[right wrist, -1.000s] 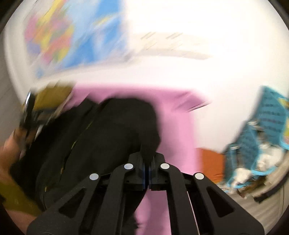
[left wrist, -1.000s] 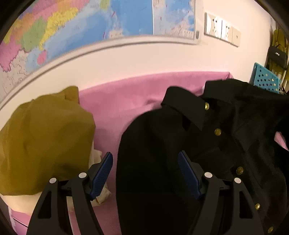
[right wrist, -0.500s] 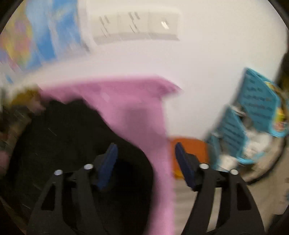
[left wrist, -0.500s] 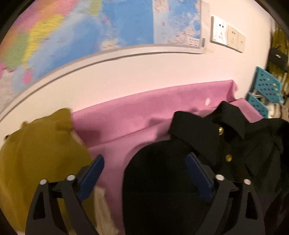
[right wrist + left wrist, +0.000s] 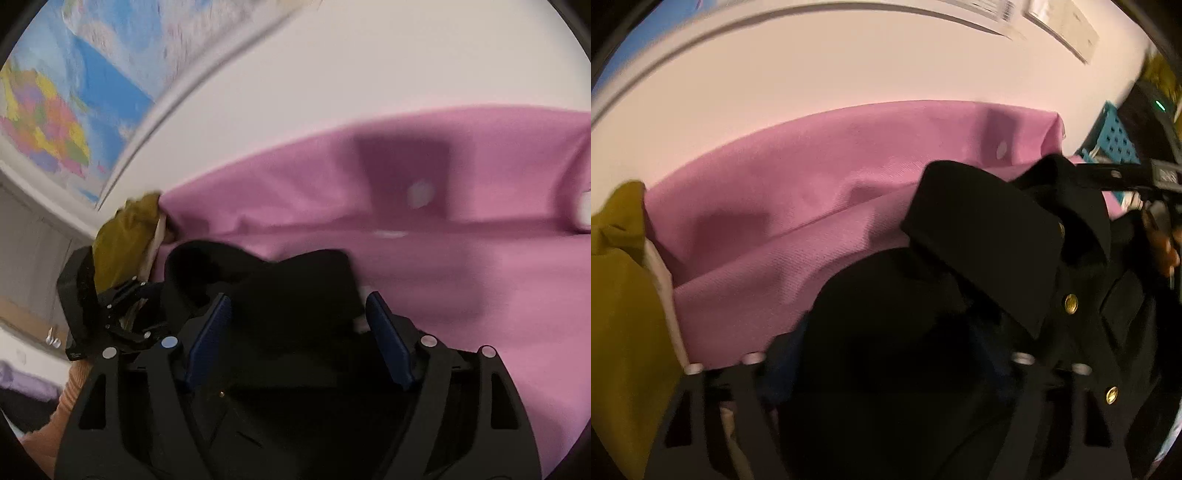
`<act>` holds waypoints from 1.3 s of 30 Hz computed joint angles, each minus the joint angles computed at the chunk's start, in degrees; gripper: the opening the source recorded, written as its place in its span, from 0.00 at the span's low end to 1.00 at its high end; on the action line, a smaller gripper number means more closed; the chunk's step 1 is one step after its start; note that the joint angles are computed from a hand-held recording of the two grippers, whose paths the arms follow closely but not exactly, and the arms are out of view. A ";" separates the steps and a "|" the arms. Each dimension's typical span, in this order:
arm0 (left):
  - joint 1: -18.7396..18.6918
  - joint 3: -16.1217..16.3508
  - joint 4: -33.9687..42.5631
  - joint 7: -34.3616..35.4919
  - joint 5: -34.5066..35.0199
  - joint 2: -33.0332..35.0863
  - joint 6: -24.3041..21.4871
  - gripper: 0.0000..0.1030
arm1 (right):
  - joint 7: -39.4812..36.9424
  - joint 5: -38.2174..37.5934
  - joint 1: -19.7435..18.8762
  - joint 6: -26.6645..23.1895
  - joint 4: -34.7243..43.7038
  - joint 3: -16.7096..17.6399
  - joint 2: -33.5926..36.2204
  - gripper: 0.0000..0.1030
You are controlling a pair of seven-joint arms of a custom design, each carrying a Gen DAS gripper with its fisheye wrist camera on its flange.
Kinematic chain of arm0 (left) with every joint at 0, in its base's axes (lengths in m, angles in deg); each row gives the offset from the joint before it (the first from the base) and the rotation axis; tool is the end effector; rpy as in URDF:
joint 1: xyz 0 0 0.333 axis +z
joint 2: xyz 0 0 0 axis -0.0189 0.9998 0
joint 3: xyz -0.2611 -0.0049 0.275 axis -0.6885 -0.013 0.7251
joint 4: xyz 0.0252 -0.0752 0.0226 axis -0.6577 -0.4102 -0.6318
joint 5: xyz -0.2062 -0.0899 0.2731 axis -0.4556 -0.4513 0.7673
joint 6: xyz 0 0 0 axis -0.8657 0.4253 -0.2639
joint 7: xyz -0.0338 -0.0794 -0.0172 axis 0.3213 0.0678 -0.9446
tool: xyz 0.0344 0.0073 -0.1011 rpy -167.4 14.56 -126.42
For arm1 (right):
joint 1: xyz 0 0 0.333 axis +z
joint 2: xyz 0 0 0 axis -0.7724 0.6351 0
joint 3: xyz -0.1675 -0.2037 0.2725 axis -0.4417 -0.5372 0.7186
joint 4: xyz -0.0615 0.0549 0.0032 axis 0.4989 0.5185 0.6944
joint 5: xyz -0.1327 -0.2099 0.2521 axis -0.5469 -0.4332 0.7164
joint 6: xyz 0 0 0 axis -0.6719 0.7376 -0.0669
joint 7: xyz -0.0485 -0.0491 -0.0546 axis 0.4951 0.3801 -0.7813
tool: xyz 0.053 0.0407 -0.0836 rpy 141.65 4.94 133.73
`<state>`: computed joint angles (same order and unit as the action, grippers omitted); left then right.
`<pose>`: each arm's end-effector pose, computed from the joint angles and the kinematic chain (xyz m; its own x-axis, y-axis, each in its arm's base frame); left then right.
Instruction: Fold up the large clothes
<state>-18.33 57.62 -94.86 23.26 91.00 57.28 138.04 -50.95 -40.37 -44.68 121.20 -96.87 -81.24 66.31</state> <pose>0.5114 -0.2798 0.4228 -0.0812 -0.9948 0.0616 -0.8680 0.0402 -0.4950 0.6204 0.1434 0.4110 0.5462 -0.6444 -0.5353 -0.8369 -0.3930 -0.3809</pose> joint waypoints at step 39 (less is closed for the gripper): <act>-3.26 -9.40 -16.97 -37.85 27.66 -19.13 -9.43 0.81 | -26.83 5.45 -18.12 -10.50 -44.47 -22.02 -37.94 0.25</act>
